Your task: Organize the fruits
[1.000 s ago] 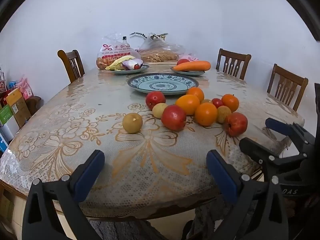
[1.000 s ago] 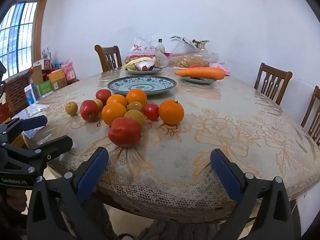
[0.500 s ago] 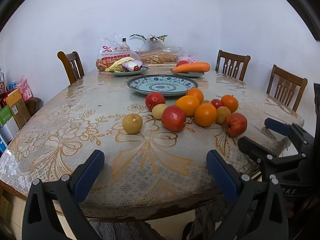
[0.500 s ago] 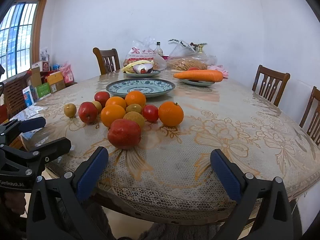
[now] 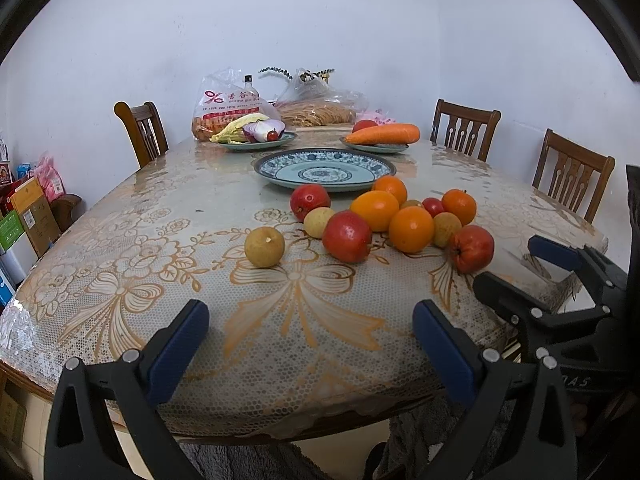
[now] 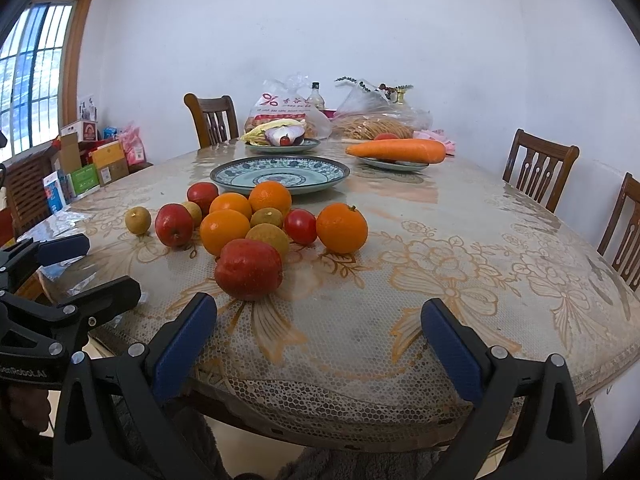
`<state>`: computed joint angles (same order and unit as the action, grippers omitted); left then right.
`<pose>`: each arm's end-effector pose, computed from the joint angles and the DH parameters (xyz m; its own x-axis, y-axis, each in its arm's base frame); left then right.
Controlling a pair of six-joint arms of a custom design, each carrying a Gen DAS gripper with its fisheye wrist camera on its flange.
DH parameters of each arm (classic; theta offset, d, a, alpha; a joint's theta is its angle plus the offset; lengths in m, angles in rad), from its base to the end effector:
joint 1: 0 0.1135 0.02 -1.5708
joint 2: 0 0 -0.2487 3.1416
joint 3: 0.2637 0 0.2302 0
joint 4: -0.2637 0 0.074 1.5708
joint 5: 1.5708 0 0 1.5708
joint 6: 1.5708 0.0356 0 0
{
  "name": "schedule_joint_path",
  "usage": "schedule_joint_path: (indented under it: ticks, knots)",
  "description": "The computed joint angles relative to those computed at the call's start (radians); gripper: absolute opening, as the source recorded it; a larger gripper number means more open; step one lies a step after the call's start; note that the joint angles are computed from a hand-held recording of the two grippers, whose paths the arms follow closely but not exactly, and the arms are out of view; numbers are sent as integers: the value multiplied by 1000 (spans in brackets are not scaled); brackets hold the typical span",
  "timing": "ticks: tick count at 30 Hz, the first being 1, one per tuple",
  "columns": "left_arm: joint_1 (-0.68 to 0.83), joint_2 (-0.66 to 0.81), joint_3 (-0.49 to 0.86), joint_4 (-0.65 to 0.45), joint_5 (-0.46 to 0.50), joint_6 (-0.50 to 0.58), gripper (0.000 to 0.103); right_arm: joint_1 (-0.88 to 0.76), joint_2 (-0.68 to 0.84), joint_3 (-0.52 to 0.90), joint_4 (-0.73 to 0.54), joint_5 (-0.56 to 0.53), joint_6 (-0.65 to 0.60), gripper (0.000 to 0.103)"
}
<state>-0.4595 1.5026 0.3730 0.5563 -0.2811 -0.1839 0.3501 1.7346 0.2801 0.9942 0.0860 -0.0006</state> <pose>0.2223 -0.0990 0.1276 -0.5177 0.0601 -0.8535 0.1247 0.9922 -0.0057 0.2303 0.0808 0.0965 -0.4171 -0.1529 -0.8959 -0.2697 0.9622 -0.0387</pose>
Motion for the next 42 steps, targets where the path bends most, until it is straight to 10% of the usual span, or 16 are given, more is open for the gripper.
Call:
schedule_joint_path:
  ticks: [42]
  knots:
    - [0,-1,1,0,0,-2,103,0,8,1,9,1,-1,103]
